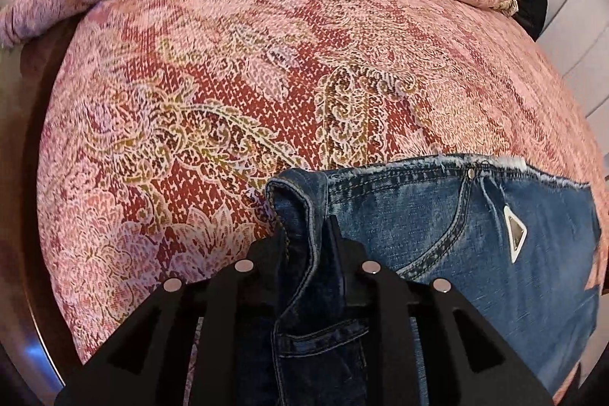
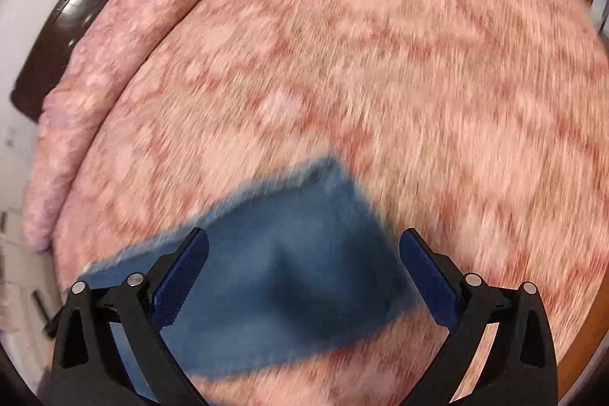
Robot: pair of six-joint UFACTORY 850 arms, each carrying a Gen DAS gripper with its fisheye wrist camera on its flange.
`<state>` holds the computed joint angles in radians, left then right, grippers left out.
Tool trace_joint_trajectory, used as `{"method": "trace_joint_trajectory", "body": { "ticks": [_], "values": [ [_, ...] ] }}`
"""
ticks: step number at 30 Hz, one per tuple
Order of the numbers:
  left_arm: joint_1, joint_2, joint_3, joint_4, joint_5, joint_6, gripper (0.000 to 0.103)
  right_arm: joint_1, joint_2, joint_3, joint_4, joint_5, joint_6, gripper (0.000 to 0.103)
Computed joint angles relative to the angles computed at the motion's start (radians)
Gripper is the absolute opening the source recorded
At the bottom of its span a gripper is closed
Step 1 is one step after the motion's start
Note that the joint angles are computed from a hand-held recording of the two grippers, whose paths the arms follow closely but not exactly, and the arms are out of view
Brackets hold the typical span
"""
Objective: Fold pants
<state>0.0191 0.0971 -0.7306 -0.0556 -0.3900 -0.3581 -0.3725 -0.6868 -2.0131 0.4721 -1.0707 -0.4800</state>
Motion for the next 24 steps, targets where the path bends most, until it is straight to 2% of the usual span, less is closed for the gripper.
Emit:
{"method": "trace_joint_trajectory", "body": {
  "ticks": [2,4,8,11,12,13,14,16,18,20,24],
  "values": [
    [0.012,-0.002,-0.003,-0.033,-0.015,0.041,0.02,0.025,-0.112,-0.165,-0.078,-0.063,0.052,0.09],
    [0.014,-0.009,-0.012,-0.045,-0.027,0.05,0.02,0.049,-0.212,-0.316,-0.152,-0.137,0.079,0.07],
    [0.02,-0.028,-0.031,-0.052,-0.043,0.053,0.02,0.09,-0.281,-0.41,-0.261,-0.14,0.095,0.067],
    [0.003,-0.055,-0.06,-0.001,-0.06,0.002,0.02,0.097,-0.332,-0.477,-0.269,-0.154,0.115,0.066],
    [-0.001,-0.059,-0.065,0.013,-0.065,-0.013,0.02,0.101,-0.353,-0.502,-0.266,-0.179,0.101,0.054],
    [-0.007,-0.063,-0.072,0.04,-0.073,-0.038,0.02,0.11,-0.349,-0.485,-0.294,-0.175,0.095,0.042],
    [-0.016,-0.07,-0.08,0.073,-0.081,-0.068,0.02,0.12,-0.318,-0.426,-0.329,-0.14,0.084,0.04],
    [-0.04,-0.085,-0.098,0.159,-0.099,-0.148,0.019,0.12,-0.303,-0.403,-0.32,-0.132,0.054,0.019],
    [-0.068,-0.091,-0.107,0.251,-0.107,-0.236,0.013,0.127,-0.258,-0.337,-0.341,-0.075,0.039,0.016],
    [-0.092,-0.084,-0.104,0.349,-0.104,-0.335,0.011,0.125,-0.198,-0.26,-0.329,-0.003,0.012,0.016],
    [-0.108,0.0,-0.055,0.493,-0.027,-0.515,0.01,0.114,-0.072,-0.11,-0.267,0.128,-0.07,0.016]
  ]
}}
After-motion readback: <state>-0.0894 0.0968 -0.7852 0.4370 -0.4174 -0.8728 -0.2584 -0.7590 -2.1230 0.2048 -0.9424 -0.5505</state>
